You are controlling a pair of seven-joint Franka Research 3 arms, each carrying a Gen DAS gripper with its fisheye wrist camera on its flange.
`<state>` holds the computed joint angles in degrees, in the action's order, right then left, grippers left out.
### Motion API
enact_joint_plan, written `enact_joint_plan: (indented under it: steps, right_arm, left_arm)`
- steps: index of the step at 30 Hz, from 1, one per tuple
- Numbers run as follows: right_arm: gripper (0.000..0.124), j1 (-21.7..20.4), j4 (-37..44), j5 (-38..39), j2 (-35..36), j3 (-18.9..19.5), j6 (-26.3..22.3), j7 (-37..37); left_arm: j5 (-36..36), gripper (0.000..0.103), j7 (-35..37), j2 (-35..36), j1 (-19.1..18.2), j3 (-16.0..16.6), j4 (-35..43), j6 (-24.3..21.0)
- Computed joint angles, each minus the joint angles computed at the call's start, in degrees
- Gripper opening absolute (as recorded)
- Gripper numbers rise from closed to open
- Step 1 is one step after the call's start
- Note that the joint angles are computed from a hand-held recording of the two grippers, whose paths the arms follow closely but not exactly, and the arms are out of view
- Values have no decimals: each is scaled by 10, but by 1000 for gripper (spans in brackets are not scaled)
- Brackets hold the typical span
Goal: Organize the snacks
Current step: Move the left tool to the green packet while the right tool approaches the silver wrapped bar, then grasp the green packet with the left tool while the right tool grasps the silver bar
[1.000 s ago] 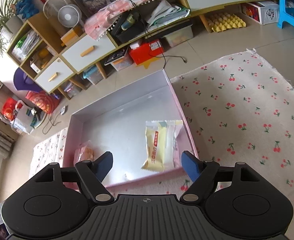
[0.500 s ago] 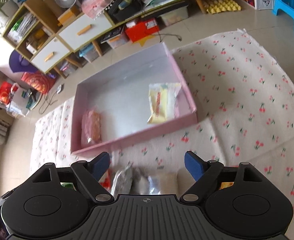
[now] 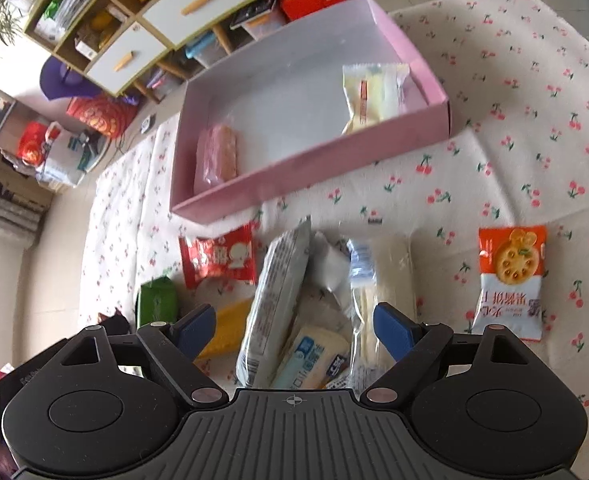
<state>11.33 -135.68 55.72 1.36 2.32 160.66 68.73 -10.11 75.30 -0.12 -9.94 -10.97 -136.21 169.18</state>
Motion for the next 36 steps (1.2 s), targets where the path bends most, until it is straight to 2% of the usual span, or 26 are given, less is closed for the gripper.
enact_joint_plan:
  steps: [7, 12, 15, 19, 28, 36]
  right_arm:
    - [88, 2, 8, -7, 12, 5, -5, 15]
    - [88, 6, 15, 7, 17, 11, -5, 0]
    - [87, 8, 19, 21, 22, 13, -7, -7]
    - [87, 9, 23, 32, 27, 16, -9, -16]
    - [62, 15, 23, 26, 32, 21, -2, -17]
    - [41, 21, 19, -13, 40, 23, 21, 9]
  left_arm:
    - [-113, 83, 74, 11, 4, -4, 7, -10]
    - [-270, 72, 185, 26, 11, -22, 23, -20]
    - [-328, 65, 222, 33, 16, -28, 32, -33]
    - [-358, 57, 238, 37, 17, -31, 35, -38]
    - [-441, 46, 289, 42, 22, -35, 44, -50]
    - [-431, 45, 279, 41, 16, -32, 42, -41]
